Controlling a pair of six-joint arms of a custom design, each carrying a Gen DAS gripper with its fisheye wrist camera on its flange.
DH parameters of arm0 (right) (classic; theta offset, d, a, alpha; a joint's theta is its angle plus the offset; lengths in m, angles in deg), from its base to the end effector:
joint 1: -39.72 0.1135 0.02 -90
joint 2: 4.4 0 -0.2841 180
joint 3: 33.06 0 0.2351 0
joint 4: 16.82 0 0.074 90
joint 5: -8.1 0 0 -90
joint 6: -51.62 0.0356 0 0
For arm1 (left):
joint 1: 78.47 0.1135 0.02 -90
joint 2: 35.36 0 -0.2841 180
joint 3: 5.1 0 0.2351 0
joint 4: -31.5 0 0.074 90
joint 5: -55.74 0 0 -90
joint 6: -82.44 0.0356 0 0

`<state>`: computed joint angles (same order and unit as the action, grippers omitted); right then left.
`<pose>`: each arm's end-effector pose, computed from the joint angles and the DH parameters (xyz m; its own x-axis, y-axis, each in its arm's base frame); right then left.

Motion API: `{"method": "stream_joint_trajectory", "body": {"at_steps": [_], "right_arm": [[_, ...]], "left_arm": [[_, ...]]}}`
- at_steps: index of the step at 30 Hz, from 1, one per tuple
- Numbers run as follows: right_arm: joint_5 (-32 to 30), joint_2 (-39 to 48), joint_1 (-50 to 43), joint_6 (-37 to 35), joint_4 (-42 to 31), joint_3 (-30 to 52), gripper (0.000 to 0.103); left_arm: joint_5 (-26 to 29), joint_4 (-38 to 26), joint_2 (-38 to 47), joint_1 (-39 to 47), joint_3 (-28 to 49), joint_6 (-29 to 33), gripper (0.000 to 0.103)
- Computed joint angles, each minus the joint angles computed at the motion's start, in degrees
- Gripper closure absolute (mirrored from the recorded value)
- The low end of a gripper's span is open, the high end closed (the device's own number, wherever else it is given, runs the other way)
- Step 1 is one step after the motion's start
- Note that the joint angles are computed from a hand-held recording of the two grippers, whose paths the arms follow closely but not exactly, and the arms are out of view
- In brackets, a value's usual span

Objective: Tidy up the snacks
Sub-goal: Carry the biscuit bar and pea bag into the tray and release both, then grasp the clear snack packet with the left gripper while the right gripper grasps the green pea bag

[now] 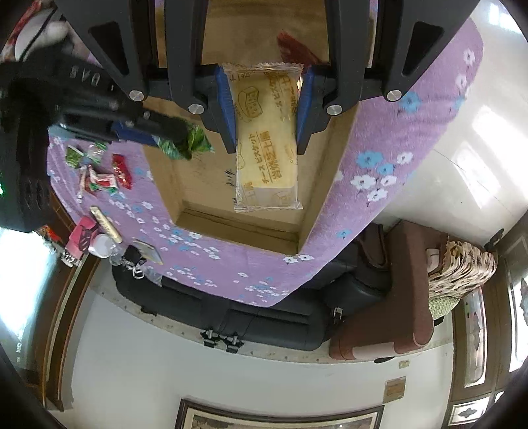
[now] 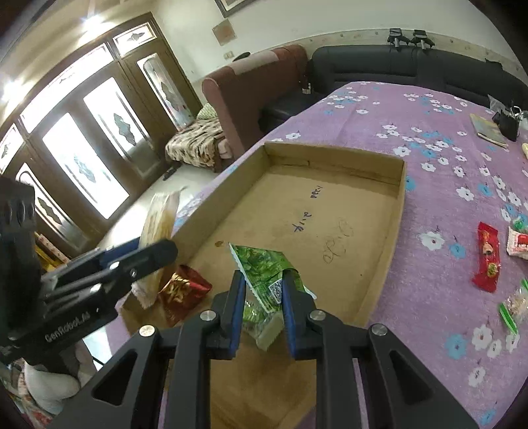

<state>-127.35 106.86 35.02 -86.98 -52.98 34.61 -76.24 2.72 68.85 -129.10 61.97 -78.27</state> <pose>0.3119 -0.0002 0.1188 -0.5969 -0.4789 -0.6437 -0.7812 0.5297 0.3303 0.2202 -0.2308 0.1552 -0.5703 -0.4110 -0.7112 -0.4140 0.8916 -0.1834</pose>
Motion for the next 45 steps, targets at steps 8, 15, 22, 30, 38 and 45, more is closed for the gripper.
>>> {"method": "stream_joint_trajectory", "body": {"at_steps": [8, 15, 22, 30, 38, 45], "right_arm": [[4.36, -2.29, 3.36, 4.43, 10.9, -5.74, 0.082], [4.26, -2.67, 2.99, 4.1, 12.62, -6.31, 0.077], [-0.63, -5.42, -1.12, 1.41, 7.49, -4.83, 0.072], [-5.54, -5.65, -9.24, -5.04, -1.77, -0.83, 0.066], [-7.77, 0.97, -17.72, -11.12, -11.48, 8.53, 0.064], [-8.62, 13.25, -26.79, -11.39, -20.12, 27.47, 0.064]], "left_arm": [[4.86, 3.14, 3.45, 4.71, 1.21, 3.96, 0.067], [4.67, 3.09, 3.33, 4.45, 2.55, 4.74, 0.053], [-0.02, -0.55, 0.37, 1.31, 4.37, 2.73, 0.044], [-5.4, -4.34, 1.35, -3.83, 11.41, 1.95, 0.038], [-5.75, -8.69, 9.5, -6.9, 26.73, 8.51, 0.036], [0.66, -8.39, 17.81, -6.33, 38.92, 13.79, 0.036]]}}
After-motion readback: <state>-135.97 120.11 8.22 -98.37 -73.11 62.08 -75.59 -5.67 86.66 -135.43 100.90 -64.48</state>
